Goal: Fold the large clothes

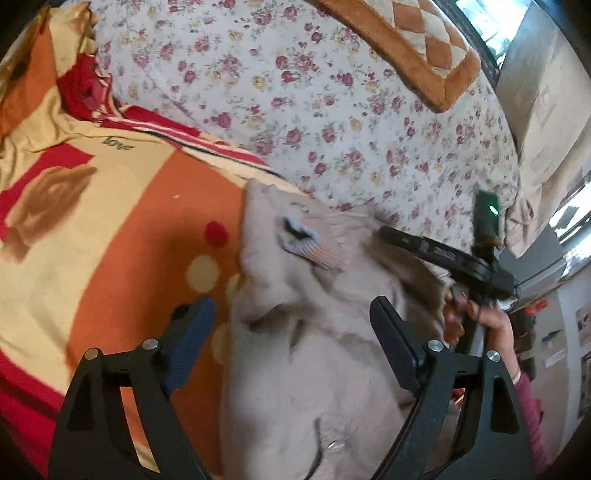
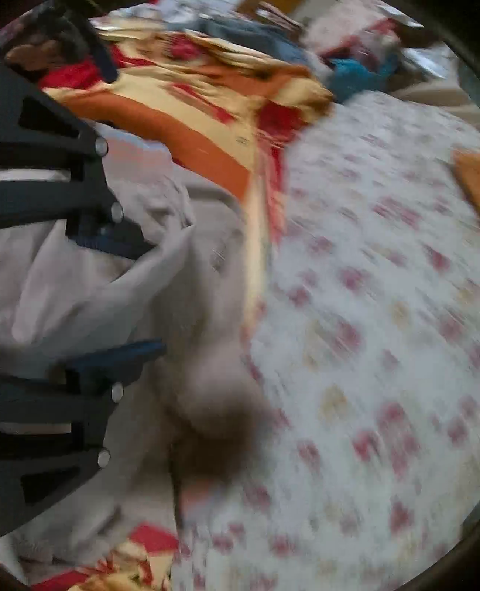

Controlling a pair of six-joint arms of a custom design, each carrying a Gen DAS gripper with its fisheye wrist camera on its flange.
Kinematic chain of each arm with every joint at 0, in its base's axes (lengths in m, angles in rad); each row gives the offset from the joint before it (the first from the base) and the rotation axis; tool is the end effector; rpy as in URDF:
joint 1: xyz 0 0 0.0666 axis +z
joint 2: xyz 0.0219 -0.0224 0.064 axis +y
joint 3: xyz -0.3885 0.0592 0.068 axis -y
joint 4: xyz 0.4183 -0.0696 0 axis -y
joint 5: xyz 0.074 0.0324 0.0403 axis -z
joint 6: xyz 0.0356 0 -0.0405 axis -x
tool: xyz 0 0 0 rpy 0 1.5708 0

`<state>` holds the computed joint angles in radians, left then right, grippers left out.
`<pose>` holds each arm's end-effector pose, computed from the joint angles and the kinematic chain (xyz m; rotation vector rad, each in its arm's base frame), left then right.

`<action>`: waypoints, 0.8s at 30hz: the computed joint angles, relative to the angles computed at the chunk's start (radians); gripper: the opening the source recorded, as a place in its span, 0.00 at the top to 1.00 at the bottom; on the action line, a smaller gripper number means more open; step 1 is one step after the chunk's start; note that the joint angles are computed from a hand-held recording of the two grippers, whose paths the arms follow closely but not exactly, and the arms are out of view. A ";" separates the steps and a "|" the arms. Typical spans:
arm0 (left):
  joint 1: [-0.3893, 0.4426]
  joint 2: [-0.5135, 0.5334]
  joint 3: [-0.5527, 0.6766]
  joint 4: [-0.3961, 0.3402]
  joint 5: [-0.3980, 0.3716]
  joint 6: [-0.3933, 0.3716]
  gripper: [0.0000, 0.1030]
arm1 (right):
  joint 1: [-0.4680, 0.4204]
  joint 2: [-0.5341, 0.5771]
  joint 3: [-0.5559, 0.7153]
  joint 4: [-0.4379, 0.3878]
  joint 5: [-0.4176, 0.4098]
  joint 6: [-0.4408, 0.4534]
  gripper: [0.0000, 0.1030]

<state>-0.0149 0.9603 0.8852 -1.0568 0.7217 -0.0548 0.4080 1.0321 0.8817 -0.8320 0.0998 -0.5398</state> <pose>0.3143 -0.0286 0.3653 0.3020 2.5293 -0.9464 0.3275 0.1373 0.3452 0.2075 2.5554 0.2406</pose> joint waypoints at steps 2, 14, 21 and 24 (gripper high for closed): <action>-0.044 0.017 0.007 0.036 -0.008 0.033 0.17 | -0.018 -0.087 -0.024 -0.023 0.013 0.001 0.57; -0.338 0.178 0.039 0.233 -0.261 0.275 0.17 | 0.442 -0.737 -0.187 -0.711 0.534 -0.423 0.29; -0.423 0.204 0.083 0.260 -0.300 0.284 0.77 | 0.585 -0.904 -0.312 -0.787 0.495 -0.674 0.34; -0.412 0.164 0.107 0.244 -0.270 0.283 0.81 | 0.406 -0.880 -0.348 -0.671 0.421 -0.447 0.76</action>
